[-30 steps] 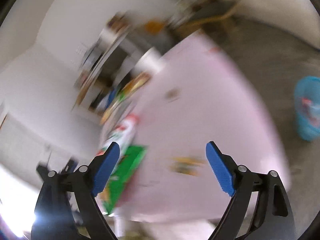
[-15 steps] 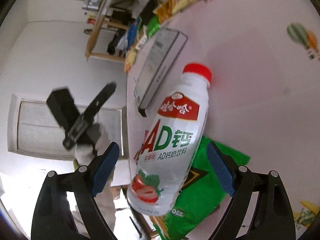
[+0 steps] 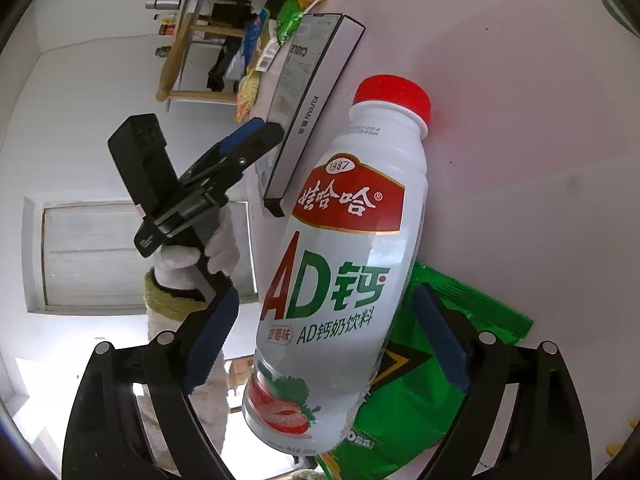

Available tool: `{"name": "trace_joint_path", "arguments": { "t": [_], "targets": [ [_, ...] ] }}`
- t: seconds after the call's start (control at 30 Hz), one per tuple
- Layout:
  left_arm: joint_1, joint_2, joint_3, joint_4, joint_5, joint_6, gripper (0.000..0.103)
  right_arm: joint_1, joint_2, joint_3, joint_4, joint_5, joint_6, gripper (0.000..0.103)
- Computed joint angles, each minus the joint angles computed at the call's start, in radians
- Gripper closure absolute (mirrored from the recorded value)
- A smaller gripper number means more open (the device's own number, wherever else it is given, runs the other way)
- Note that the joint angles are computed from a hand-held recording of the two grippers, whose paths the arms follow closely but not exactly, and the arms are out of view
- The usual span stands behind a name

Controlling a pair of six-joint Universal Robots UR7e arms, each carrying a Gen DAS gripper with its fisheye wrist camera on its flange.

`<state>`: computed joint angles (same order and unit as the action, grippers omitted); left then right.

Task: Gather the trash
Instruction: 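Grasp the AD milk bottle with the right tool while the left tool grasps the grey CABLE box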

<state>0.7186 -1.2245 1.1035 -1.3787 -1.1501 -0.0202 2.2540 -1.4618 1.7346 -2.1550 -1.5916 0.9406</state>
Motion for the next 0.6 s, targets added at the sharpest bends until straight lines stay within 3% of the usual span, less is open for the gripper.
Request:
{"name": "trace_joint_path", "arguments": {
  "t": [0.23,0.4,0.6],
  "targets": [
    [-0.029,-0.016,0.057,-0.026,0.053,0.054,0.007,-0.008,-0.021,0.021,0.001,0.019,0.024,0.028],
    [-0.094,-0.051,0.182,-0.036,0.253,0.142,0.006,-0.008,-0.001,0.004,0.027,0.028,0.022,0.036],
    [-0.073,-0.035,0.155,-0.061,0.231,0.093,0.007,-0.008,0.011,-0.012,0.046,0.027,0.021,0.036]
  ]
}}
